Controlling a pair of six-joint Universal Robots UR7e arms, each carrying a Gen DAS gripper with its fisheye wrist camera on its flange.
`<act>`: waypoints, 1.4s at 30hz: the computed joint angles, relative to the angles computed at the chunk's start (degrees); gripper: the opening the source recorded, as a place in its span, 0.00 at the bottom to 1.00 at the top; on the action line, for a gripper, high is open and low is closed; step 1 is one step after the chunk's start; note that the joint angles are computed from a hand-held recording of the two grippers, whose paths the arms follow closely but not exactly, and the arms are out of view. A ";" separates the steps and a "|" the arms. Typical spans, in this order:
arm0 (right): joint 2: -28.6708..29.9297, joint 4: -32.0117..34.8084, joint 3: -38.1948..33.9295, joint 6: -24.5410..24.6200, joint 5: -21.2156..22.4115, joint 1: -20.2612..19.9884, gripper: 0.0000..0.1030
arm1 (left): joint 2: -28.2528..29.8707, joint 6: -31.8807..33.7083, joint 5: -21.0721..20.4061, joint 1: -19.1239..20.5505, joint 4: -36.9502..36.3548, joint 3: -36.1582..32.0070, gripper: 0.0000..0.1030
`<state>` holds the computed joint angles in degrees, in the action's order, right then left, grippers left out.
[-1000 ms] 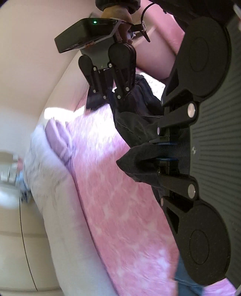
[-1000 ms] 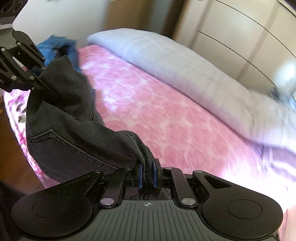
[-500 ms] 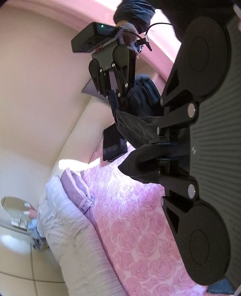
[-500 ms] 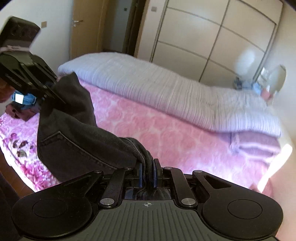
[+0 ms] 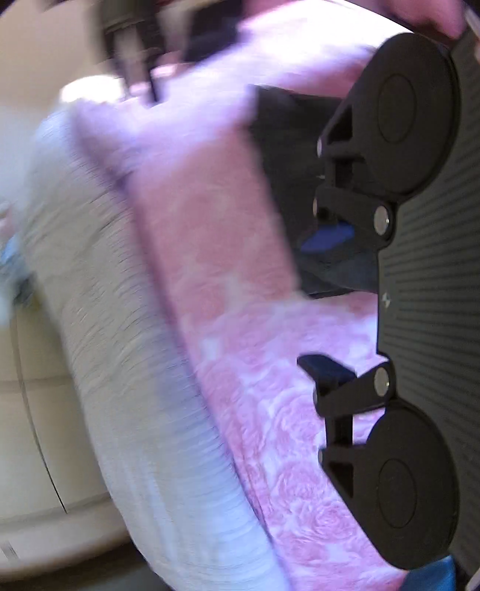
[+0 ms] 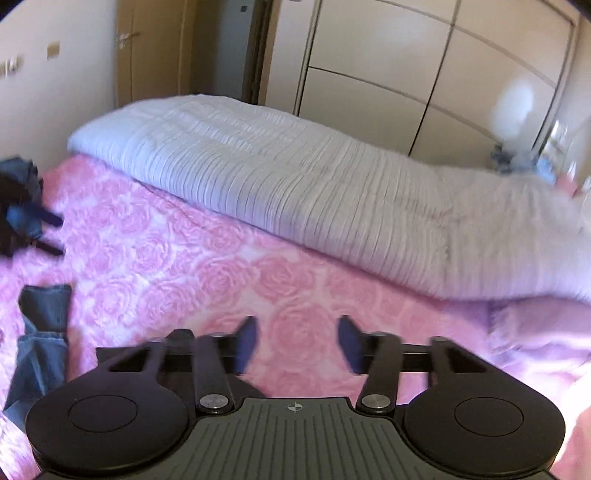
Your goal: Fold clothes
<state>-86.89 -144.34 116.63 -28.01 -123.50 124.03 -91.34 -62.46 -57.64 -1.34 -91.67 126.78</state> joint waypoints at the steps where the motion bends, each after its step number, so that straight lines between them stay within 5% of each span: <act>1: -1.47 0.28 1.95 -0.61 0.78 -1.88 0.67 | 1.18 2.75 -2.18 -0.53 -2.03 1.48 0.68; 8: -11.15 13.98 14.17 1.22 -1.43 -10.24 0.68 | 11.42 24.50 -14.67 -6.07 -15.79 11.23 0.72; 15: -13.98 13.47 24.00 -15.19 -3.78 -5.88 0.73 | 16.79 34.77 -11.36 -3.17 -27.51 16.06 0.70; 16: -13.44 11.36 25.31 -17.10 -3.92 -5.59 0.73 | 17.26 36.58 -10.77 -2.05 -29.01 16.44 0.63; 17: -12.80 9.18 26.59 -19.01 -4.04 -5.29 0.73 | 17.68 38.49 -11.01 -0.40 -29.92 16.26 0.32; 18: -12.05 6.89 27.86 -20.92 -4.15 -5.00 0.73 | 17.43 39.75 -11.34 1.30 -30.25 15.81 0.17; 23: -4.62 -8.50 33.05 -31.80 -5.93 -4.03 0.73 | 12.49 42.86 -10.55 6.33 -29.63 13.12 0.11; 26: -4.42 -3.33 28.71 -26.13 -4.81 -4.00 0.17 | 9.36 45.60 -9.83 8.28 -27.64 10.29 0.11; 31: -6.63 7.89 14.03 -13.51 -1.13 -3.37 0.16 | 8.35 52.21 -8.56 16.15 -28.20 3.26 0.12; 33: -4.97 6.95 8.30 -13.53 -0.25 -4.41 0.16 | 10.64 55.77 -6.85 19.03 -29.87 0.75 0.23; 35: -1.55 -0.99 5.52 -19.53 -0.61 -6.49 0.17 | 14.10 58.08 -3.49 21.64 -31.83 -1.08 0.44; 37: 2.27 -10.82 3.77 -25.88 -0.89 -8.79 0.23 | 17.66 56.01 -0.74 24.47 -33.14 -2.44 0.52; 38: 4.08 -16.16 3.60 -28.00 -1.33 -9.95 0.37 | 18.59 52.84 -0.23 25.47 -32.59 -2.88 0.53; 40: 7.23 -23.01 2.30 -28.23 -3.68 -11.34 0.47 | 18.80 47.30 -0.36 26.43 -31.99 -2.61 0.53; 42: 5.67 -22.44 2.17 -23.12 -2.73 -12.38 0.58 | 16.14 42.99 -1.29 25.37 -31.81 -0.19 0.56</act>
<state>-81.22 -166.78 118.81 -51.13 -126.23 111.65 -75.20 -19.47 -58.93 24.03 -123.47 126.59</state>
